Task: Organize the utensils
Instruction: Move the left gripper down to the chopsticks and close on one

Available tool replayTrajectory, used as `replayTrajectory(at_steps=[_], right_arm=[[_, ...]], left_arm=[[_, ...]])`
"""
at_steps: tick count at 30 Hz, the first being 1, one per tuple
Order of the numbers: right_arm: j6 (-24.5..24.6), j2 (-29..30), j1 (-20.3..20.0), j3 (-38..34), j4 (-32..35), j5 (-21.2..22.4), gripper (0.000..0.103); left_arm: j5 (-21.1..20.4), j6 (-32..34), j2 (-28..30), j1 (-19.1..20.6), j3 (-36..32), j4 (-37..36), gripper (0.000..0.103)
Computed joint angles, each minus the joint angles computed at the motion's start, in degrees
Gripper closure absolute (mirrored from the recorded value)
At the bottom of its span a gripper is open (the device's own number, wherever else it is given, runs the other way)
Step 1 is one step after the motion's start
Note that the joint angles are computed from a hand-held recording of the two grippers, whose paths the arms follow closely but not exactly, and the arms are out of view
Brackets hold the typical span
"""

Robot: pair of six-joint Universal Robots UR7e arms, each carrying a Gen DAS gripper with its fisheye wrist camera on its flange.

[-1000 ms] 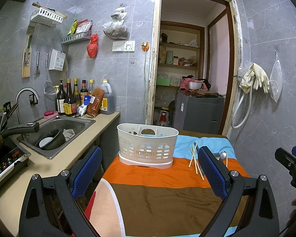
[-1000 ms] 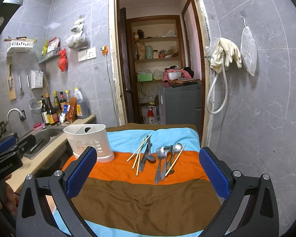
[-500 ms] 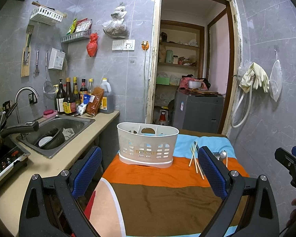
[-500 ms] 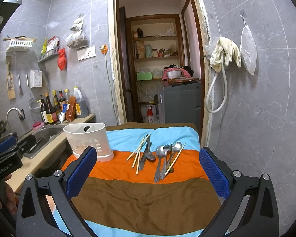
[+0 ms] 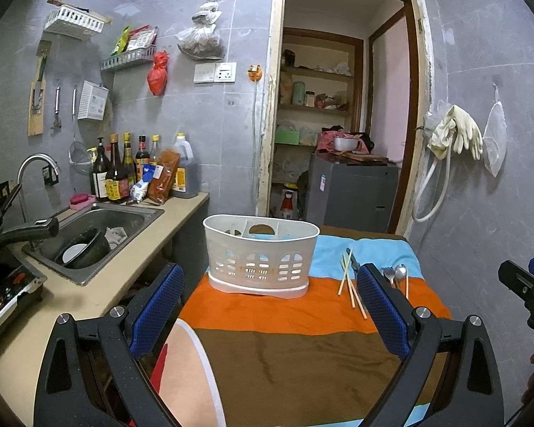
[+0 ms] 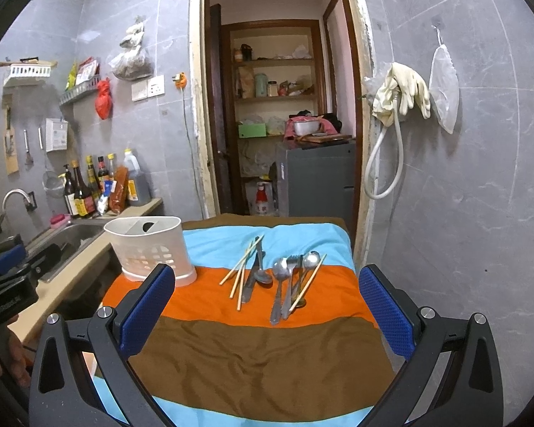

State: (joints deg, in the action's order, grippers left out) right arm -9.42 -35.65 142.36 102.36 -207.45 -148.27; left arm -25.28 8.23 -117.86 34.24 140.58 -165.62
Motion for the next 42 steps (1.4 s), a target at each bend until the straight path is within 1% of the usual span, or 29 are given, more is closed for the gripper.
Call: replayTrajectory(at_steps=[3, 8, 10, 12, 15, 19, 22, 24, 27, 31, 34, 35, 36, 37, 39, 40, 42], right_arm=[[-0.08, -0.46, -0.18, -0.04, 0.41, -0.65, 0.0], [-1.16, -1.04, -0.85, -0.31, 0.41, -1.05, 0.0], [-2.21, -0.95, -1.27, -1.07, 0.14, -0.83, 0.0], [-3.65, -0.99, -1.83, -1.4, -0.86, -0.43, 0.0], [-4.98, -1.32, -2.94, -1.68, -1.27, 0.56, 0.0], [-5.29, -2.88, -5.44, -1.45, -0.77, 3.51, 0.0], [-7.27, -3.5, -7.57, -2.01, -0.24, 4.88, 0.0], [-7.96, -4.24, -9.32, -2.02, 1.34, 6.48, 0.0], [-9.26, -5.24, -12.74, -1.56, 2.08, 10.25, 0.0], [-9.2, -6.06, -17.56, -1.32, 4.73, 15.55, 0.0], [-7.67, -6.56, -21.07, -1.61, 8.35, 19.4, 0.011], [-6.85, -6.75, -22.49, -1.71, 10.23, 21.24, 0.02], [-6.19, -6.78, -23.39, -1.99, 11.88, 22.23, 0.025], [-5.53, -6.69, -24.38, -2.34, 13.6, 23.09, 0.027], [-4.18, -6.65, -26.04, -2.77, 16.66, 25.12, 0.037], [-3.64, -6.55, -26.63, -3.07, 17.95, 25.85, 0.039], [-2.65, -6.04, -27.64, -3.99, 20.89, 26.68, 0.048]], left_arm=[[-0.64, 1.37, 1.74, 0.55, -0.93, -1.93, 0.008], [-2.44, 4.19, 6.28, 2.06, -2.52, -7.64, 0.008], [-3.97, 5.26, 8.44, 3.01, -3.38, -9.8, 0.008], [-6.54, 6.65, 11.23, 4.28, -4.59, -12.38, 0.008], [-9.68, 7.4, 15.02, 6.36, -7.06, -13.1, 0.008], [-14.07, 8.7, 20.26, 9.15, -9.95, -15.13, 0.008], [-16.72, 8.72, 24.19, 11.33, -11.95, -15.93, 0.008], [-18.37, 8.84, 27.02, 12.55, -13.41, -16.55, 0.008], [-19.75, 10.4, 32.94, 14.15, -15.92, -19.75, 0.008], [-21.88, 11.47, 39.13, 16.55, -19.55, -20.34, 0.008], [-23.2, 12.45, 43.33, 18.53, -22.59, -19.04, 0.009], [-23.62, 12.58, 44.79, 19.48, -23.97, -17.69, 0.013], [-24.06, 12.68, 46.07, 20.39, -25.26, -16.53, 0.019], [-24.2, 12.61, 47.17, 20.99, -26.11, -15.97, 0.022], [-24.07, 12.06, 49.51, 22.48, -28.45, -13.91, 0.033], [-23.72, 11.7, 50.7, 23.26, -29.78, -12.83, 0.036], [-23.04, 10.62, 52.84, 24.81, -32.42, -10.49, 0.048]])
